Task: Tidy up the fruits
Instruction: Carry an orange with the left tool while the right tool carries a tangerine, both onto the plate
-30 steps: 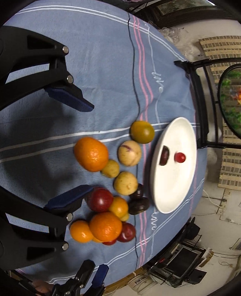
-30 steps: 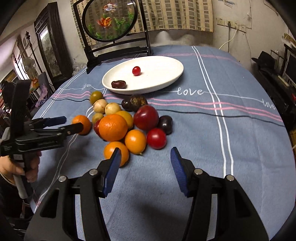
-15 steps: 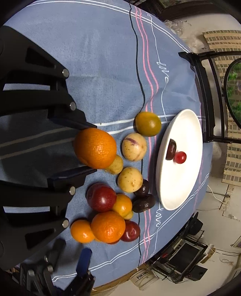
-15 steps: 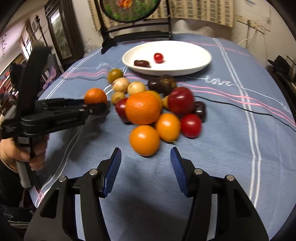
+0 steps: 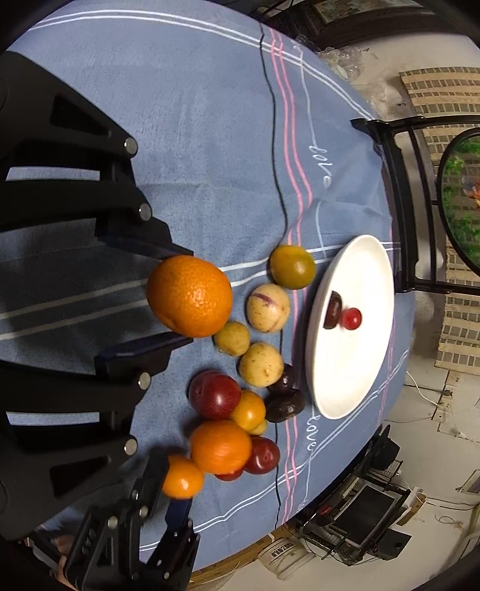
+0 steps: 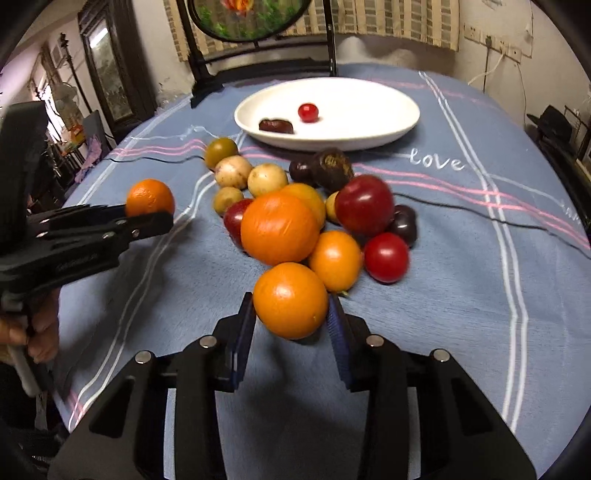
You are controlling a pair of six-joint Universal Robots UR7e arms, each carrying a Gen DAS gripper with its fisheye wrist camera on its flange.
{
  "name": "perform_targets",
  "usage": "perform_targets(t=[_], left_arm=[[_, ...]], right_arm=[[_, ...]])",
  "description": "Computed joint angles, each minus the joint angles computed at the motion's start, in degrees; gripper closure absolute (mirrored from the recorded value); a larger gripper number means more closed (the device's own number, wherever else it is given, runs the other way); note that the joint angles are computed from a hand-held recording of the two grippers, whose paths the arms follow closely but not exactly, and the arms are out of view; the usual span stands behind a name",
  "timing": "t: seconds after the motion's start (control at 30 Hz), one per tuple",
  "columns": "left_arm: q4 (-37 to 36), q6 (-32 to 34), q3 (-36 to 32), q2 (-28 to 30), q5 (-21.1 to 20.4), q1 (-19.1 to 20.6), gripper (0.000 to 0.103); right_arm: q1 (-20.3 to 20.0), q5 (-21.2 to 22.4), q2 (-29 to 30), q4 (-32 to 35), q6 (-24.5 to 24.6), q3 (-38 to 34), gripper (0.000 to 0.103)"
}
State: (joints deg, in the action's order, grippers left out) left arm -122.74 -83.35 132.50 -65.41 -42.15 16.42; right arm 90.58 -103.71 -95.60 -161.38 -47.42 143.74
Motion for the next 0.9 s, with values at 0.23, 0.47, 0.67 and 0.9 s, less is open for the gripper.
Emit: perform_targets(t=[0.23, 0.47, 0.67, 0.9], left_arm=[[0.91, 5.6, -4.27, 0.17, 3.14, 0.34, 0.063], [-3.18, 14.56, -10.23, 3.21, 7.85, 5.84, 0.063], [-6.77, 20.96, -14.71, 6.26, 10.38, 12.85, 0.063], [-10.67, 27.08, -18.4, 9.51, 9.89, 19.81, 0.063]], right_arm=[[0.63, 5.26, -3.73, -0.39, -1.11, -2.96, 0.064], [4.09, 6.71, 5.81, -6.35, -0.88, -9.87, 0.064], [6.48, 3.17, 16.78, -10.39, -1.63, -15.58, 0.064], [6.92, -1.85, 25.8, -11.8, -2.66, -20.99, 0.064]])
